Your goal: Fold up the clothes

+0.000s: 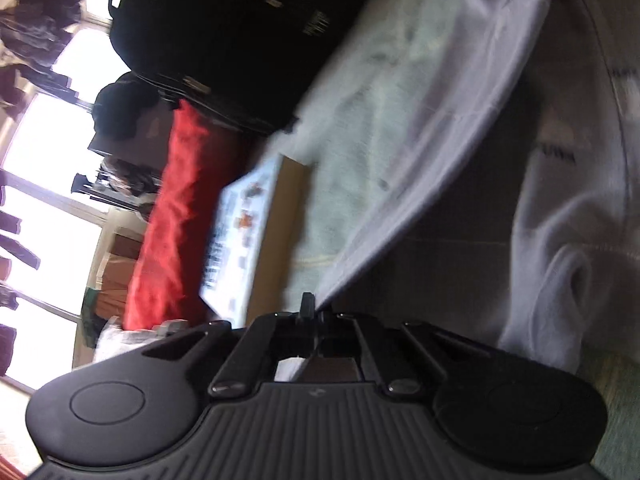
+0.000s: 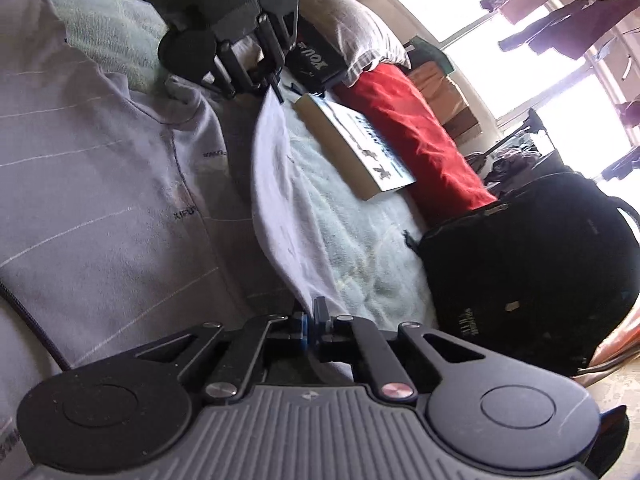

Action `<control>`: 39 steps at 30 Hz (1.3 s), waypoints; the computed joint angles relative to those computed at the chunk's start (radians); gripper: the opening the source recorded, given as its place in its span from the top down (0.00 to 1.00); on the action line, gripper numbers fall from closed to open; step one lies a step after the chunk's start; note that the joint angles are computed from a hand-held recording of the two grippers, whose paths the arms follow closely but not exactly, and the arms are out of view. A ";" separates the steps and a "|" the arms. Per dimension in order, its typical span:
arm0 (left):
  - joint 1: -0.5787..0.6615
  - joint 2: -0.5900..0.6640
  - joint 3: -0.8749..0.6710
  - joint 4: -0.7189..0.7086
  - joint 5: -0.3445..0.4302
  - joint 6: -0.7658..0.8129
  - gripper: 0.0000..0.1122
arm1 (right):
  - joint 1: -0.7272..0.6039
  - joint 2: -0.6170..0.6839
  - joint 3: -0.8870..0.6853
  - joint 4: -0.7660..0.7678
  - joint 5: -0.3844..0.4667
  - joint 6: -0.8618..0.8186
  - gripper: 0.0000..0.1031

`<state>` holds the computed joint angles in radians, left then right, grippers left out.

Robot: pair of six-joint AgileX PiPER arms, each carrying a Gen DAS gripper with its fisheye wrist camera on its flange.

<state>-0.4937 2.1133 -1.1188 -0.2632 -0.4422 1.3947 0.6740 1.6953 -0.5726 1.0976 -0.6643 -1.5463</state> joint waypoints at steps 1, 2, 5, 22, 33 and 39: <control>0.000 -0.024 0.021 0.005 -0.009 -0.007 1.00 | 0.001 -0.012 0.005 0.012 -0.004 -0.003 0.96; -0.002 -0.042 0.036 0.005 -0.018 -0.009 1.00 | 0.002 -0.024 0.009 0.024 -0.009 -0.006 0.96; -0.016 -0.115 0.111 -0.015 -0.054 0.006 1.00 | -0.001 -0.065 0.027 0.048 -0.015 -0.003 0.95; -0.306 -0.581 0.660 -0.300 -0.319 0.125 1.00 | 0.087 -0.365 0.231 0.208 -0.047 0.030 0.95; -0.647 -0.763 0.832 -0.645 -0.361 0.298 1.00 | 0.279 -0.520 0.352 0.419 -0.130 -0.035 0.95; -0.781 -0.742 0.887 -0.768 -0.383 0.298 1.00 | 0.467 -0.465 0.390 0.537 -0.257 -0.030 0.95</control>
